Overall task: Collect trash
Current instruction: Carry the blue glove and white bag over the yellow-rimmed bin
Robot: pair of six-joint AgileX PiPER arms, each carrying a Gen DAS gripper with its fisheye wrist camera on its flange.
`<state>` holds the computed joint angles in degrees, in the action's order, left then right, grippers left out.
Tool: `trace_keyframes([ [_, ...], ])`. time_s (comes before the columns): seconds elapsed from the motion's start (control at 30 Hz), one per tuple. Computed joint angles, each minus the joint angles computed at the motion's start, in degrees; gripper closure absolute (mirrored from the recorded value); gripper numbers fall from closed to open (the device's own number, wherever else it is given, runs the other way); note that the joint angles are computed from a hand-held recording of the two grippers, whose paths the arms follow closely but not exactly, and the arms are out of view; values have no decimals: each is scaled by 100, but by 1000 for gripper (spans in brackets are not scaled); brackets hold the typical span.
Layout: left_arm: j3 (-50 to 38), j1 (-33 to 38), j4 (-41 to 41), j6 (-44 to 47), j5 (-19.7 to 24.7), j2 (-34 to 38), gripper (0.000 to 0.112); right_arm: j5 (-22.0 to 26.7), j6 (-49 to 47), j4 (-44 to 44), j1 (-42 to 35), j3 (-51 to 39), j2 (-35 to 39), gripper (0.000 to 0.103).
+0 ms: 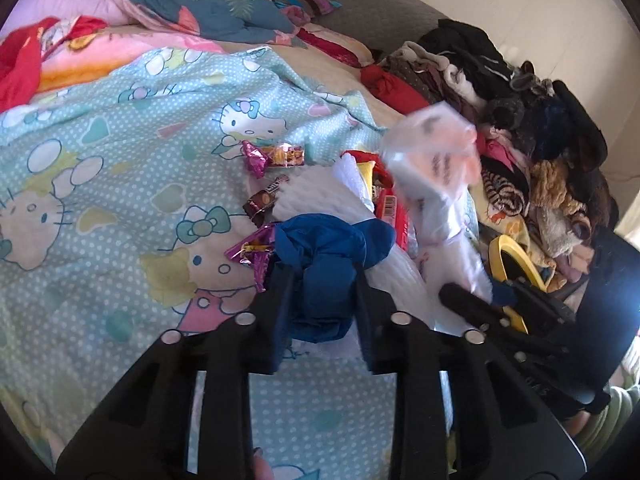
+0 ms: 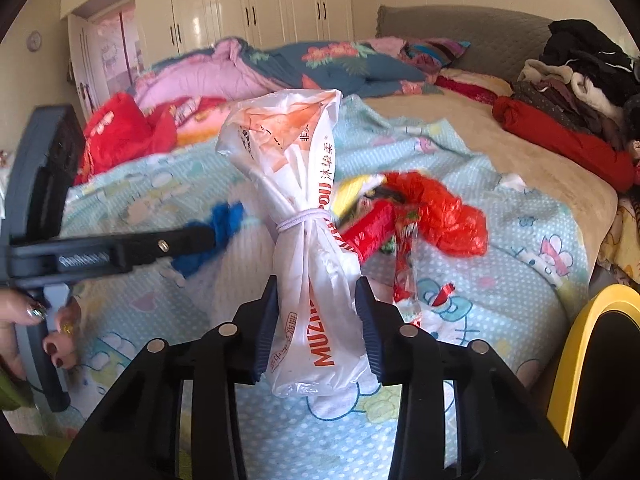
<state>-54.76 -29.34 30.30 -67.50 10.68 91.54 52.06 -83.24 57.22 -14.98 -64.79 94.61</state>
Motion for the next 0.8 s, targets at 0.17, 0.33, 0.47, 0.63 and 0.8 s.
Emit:
trace_keyframes([
  [0.17,-207,-230,360,-271,473,-148,102,439,202,-4,-244,-178,-86,67],
  [0.33,-442,-427,623,-489,925,-331,103,893,439,-59,-583,-495,-82,67],
  [0.47,-729,-614,842,-697,1243,-429,103,1147,572,-89,-812,-767,-38,67],
  [0.63,-1088,-865,1240,-1298,1458,-453,104,1462,724,-50,-1235,-1180,78,67],
  [0.8,-1633,-1156,1415,-1329,1719,-228,104,1683,758,-10,-1660,-1465,136,67],
])
